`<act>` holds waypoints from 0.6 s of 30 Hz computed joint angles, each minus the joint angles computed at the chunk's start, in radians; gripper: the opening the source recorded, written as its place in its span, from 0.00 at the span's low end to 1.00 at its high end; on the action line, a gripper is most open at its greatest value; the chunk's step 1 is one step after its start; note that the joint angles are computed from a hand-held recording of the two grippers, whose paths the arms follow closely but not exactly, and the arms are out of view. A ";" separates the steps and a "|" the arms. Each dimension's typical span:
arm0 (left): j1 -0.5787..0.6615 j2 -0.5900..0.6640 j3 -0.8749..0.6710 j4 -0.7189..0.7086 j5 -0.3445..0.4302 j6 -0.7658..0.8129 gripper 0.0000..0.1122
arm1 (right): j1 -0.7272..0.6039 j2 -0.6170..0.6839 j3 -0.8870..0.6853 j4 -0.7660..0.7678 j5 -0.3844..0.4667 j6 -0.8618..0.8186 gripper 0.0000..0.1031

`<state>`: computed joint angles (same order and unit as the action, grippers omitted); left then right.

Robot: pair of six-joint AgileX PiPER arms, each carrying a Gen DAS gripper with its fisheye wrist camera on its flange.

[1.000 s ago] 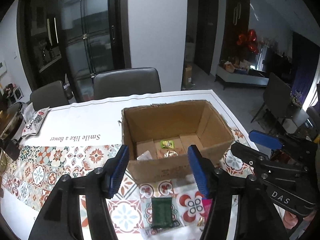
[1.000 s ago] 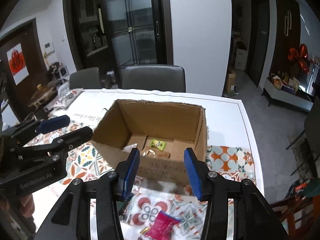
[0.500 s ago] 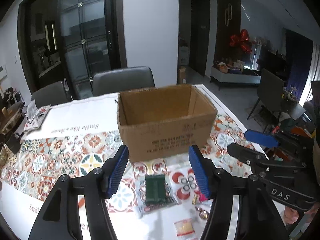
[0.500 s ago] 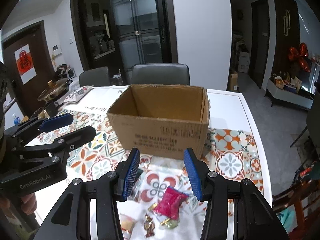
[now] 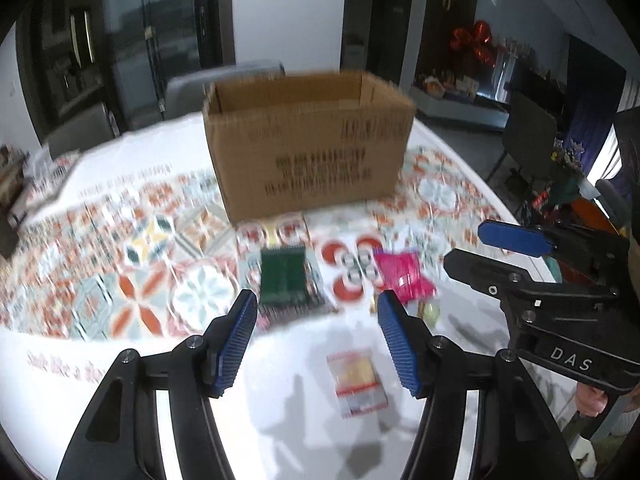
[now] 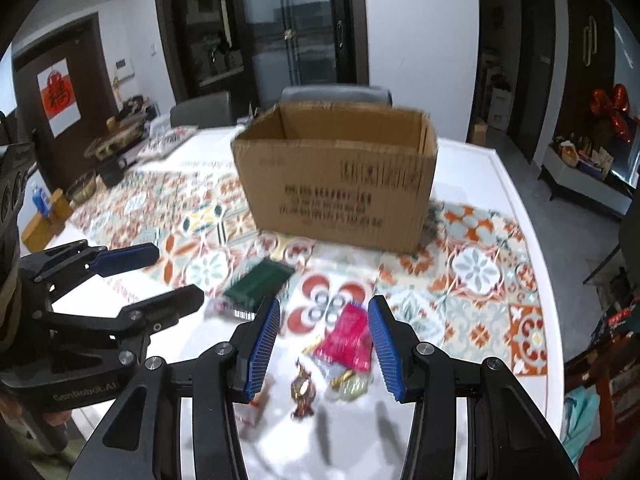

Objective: Organize snacks
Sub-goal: 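Move both open tools back to the snacks on the table, then grasp a gold-wrapped candy with the right tool while the left tool grasps the clear yellow-cake bag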

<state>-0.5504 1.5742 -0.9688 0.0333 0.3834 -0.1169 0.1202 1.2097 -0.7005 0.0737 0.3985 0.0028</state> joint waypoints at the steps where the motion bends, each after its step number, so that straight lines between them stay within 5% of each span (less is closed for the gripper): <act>1: 0.002 0.010 0.010 -0.040 0.002 0.032 0.55 | -0.002 0.008 0.009 0.018 0.000 -0.016 0.46; 18: 0.009 0.182 0.033 -0.324 0.008 0.269 0.52 | -0.056 0.229 0.110 0.375 -0.047 -0.352 0.41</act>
<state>-0.5412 1.7561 -0.9354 -0.2910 0.3916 0.1521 0.0646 1.4384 -0.5909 0.4489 0.3518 -0.3491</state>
